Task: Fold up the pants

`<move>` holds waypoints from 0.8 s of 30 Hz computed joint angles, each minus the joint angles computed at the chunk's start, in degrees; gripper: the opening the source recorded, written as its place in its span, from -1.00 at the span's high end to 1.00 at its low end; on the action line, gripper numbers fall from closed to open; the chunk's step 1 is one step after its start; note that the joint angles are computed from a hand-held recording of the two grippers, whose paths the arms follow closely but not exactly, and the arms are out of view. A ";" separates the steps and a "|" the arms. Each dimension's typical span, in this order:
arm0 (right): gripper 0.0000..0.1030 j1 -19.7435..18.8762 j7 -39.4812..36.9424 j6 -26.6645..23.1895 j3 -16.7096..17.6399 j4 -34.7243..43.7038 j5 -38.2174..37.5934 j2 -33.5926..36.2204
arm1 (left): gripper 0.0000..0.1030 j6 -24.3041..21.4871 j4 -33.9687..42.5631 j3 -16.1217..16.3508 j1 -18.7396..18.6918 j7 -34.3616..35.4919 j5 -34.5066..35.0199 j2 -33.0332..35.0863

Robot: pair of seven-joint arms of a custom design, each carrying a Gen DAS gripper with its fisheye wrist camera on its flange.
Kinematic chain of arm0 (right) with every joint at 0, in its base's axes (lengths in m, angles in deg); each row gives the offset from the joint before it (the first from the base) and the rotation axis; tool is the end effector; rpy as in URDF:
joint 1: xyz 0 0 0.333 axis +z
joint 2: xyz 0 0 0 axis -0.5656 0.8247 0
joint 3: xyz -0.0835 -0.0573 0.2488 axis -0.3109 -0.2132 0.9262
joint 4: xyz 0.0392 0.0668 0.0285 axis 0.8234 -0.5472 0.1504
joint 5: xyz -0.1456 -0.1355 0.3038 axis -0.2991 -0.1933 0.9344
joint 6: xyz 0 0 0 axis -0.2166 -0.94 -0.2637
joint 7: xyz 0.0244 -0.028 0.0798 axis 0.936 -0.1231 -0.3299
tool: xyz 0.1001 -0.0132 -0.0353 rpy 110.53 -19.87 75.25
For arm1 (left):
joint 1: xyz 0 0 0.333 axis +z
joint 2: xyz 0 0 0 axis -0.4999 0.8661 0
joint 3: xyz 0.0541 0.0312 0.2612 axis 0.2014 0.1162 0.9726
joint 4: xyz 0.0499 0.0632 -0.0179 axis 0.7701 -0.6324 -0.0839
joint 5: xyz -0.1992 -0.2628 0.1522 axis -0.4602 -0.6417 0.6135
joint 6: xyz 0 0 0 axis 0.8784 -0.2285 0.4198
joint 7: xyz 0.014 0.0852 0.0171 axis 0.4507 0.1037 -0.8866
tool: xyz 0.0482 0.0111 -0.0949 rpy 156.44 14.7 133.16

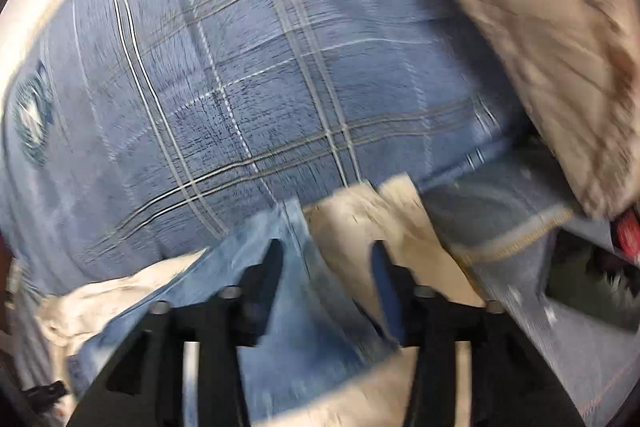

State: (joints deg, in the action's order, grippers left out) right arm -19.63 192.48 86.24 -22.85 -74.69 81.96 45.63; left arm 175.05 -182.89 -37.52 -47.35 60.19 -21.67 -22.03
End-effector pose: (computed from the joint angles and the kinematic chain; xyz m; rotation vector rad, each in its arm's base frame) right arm 0.6580 0.1800 0.5491 -1.5958 1.8065 -0.2842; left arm 0.4404 -0.3009 0.5176 -2.6596 1.1340 -0.8484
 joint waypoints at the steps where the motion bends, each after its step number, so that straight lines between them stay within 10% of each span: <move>1: -0.05 -0.89 -1.27 0.73 0.86 -3.87 2.36 -2.17 | -0.19 1.79 -2.67 -0.10 0.14 -2.75 0.07 -1.77; 6: -0.06 -3.98 -8.18 3.13 3.70 -18.05 15.35 -8.50 | -0.19 9.75 -8.12 0.09 -1.22 -4.07 -6.21 -1.96; 11: -0.01 -3.88 -11.54 10.15 5.73 -18.93 26.32 -5.41 | -0.26 2.84 1.61 -1.48 -2.21 -4.76 -2.47 5.53; 12: 0.13 -3.10 -11.28 10.95 5.38 -17.75 25.10 -4.56 | -0.26 1.34 3.78 -1.49 -2.59 -3.98 -1.91 6.80; 13: 0.90 -2.15 -10.41 10.68 4.54 -16.52 22.33 -3.96 | -0.26 0.73 5.11 -1.44 -2.95 -3.51 -1.48 7.37; 17: 0.95 -0.85 -14.06 21.15 4.99 -19.72 22.12 -6.91 | -0.25 -4.29 8.37 -1.67 -4.10 -4.75 4.66 7.64; 21: 0.95 2.25 0.41 7.46 -0.50 -11.48 4.77 0.21 | -0.05 -12.05 13.38 -0.98 -4.59 1.13 1.31 13.92; 24: 0.74 2.30 1.77 11.48 -0.18 -16.74 5.60 -4.34 | 0.03 -14.53 14.51 -0.91 -5.77 2.15 2.66 12.62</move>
State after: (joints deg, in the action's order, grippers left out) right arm -17.34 194.24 97.73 -23.03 -91.43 87.56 41.29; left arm 160.52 -168.39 -38.43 -53.12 62.34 -19.01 -9.41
